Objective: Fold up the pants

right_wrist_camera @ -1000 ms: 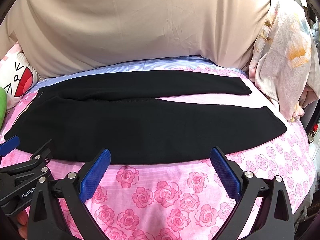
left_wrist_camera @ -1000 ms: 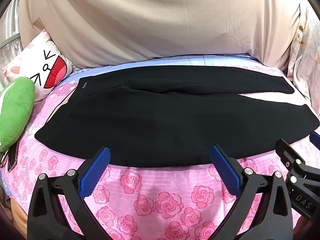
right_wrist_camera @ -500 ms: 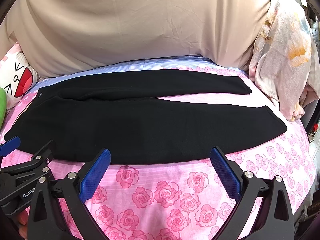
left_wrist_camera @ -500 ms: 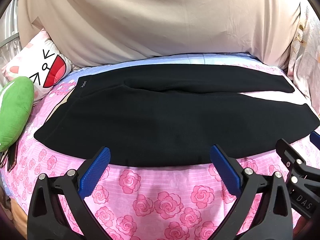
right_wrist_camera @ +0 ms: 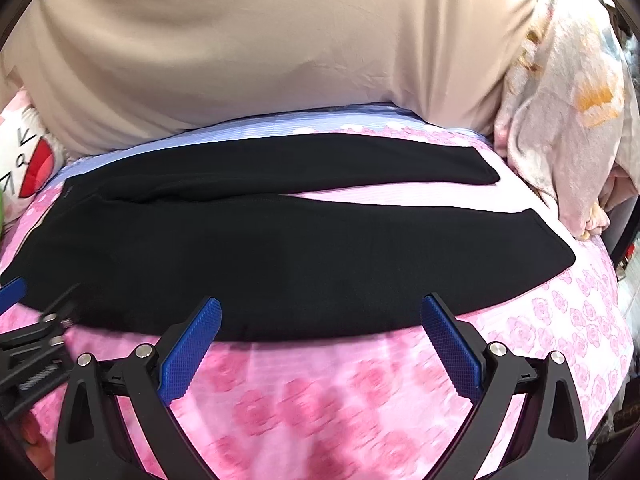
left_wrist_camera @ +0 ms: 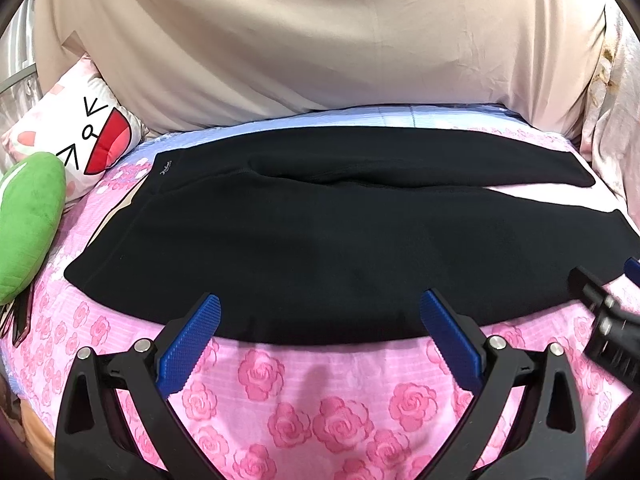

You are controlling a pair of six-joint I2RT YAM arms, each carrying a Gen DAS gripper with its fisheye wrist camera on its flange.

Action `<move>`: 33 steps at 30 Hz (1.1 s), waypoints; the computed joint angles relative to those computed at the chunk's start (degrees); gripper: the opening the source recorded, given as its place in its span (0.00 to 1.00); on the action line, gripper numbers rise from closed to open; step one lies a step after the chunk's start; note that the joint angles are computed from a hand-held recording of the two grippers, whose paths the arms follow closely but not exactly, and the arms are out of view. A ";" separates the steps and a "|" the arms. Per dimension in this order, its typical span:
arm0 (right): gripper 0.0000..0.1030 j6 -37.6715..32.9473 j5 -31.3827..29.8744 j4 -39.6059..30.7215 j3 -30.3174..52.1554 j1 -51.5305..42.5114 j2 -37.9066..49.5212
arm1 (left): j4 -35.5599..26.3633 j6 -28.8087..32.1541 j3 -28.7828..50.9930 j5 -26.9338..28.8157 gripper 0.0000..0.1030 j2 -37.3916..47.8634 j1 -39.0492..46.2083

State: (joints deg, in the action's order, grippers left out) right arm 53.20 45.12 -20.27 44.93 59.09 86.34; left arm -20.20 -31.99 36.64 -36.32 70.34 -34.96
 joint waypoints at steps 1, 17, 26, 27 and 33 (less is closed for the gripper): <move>0.95 -1.47 -0.66 1.55 -1.45 -1.71 -1.22 | 2.20 0.90 -0.85 -0.07 0.95 -0.37 0.77; 0.90 -44.63 -41.45 14.00 25.07 -63.79 20.36 | 9.90 17.75 9.34 12.55 0.95 10.97 27.05; 0.68 -44.95 -47.29 0.18 53.78 -66.73 42.67 | 4.56 23.19 33.64 24.52 0.95 30.71 50.33; 0.66 -45.04 -46.61 -0.24 54.67 -66.38 43.43 | 3.34 22.77 37.31 25.97 0.95 33.28 52.46; 0.15 -45.62 -45.90 1.01 55.69 -64.73 44.22 | -11.96 18.70 70.26 29.88 0.95 56.53 61.44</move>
